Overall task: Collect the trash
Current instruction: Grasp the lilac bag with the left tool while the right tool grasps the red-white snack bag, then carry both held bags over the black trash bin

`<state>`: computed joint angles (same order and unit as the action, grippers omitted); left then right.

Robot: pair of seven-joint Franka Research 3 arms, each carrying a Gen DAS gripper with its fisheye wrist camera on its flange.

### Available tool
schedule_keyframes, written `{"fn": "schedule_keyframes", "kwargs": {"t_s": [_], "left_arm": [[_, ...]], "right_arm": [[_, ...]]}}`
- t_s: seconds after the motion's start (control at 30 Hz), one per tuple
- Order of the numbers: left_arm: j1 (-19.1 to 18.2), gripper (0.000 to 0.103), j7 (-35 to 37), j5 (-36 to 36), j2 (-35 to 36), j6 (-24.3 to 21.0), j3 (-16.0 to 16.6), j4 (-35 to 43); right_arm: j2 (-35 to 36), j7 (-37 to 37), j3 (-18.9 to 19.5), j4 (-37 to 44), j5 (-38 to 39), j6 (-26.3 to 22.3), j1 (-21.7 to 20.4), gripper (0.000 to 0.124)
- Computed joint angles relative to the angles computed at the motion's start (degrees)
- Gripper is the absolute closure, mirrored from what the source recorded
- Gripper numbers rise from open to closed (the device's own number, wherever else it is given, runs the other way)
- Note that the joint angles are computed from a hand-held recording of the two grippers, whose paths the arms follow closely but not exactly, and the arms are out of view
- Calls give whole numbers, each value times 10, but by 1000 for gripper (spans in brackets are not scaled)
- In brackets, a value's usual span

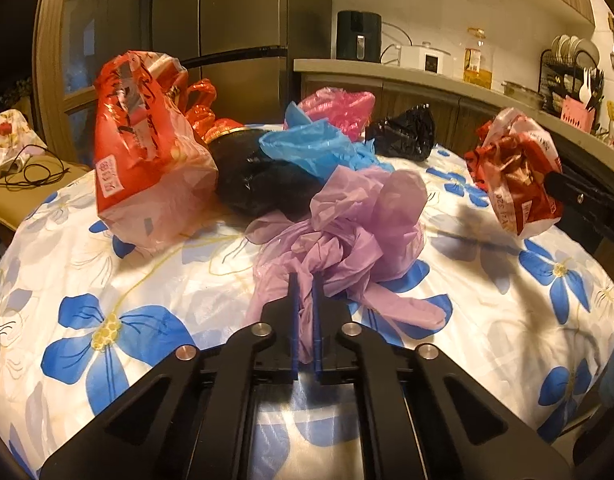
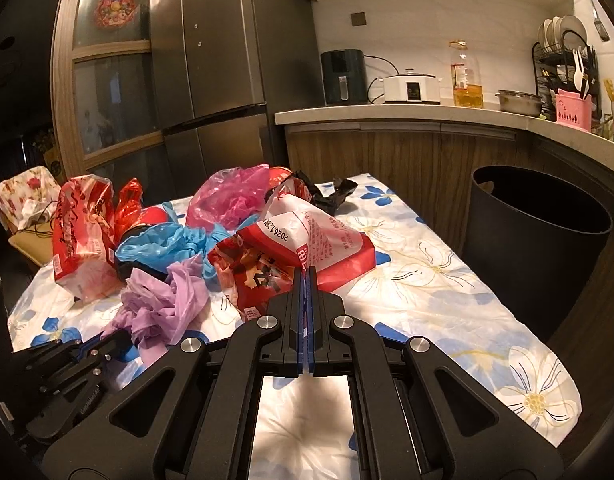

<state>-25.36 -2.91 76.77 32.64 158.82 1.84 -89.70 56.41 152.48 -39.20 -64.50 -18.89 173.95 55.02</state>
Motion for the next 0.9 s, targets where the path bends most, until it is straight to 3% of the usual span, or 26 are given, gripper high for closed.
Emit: {"fn": "schedule_keyframes", "kwargs": {"t_s": [0.17, 0.4, 0.63, 0.9], "left_arm": [[-9, 101, -105, 89, -38, 3, 10, -31], [7, 101, -188, 175, -99, -45, -22, -70], [27, 101, -149, 171, -92, -62, -62, -30], [8, 101, -89, 139, -33, -22, -53, 68]], "right_arm": [[-6, 5, -14, -16, -1, 5, 13, 123], [-14, 9, -35, -37, 7, 16, 32, 123], [-25, -5, -78, -82, 40, 45, 68, 123], [-39, -22, -160, -160, 95, 74, 125, 123]]}}
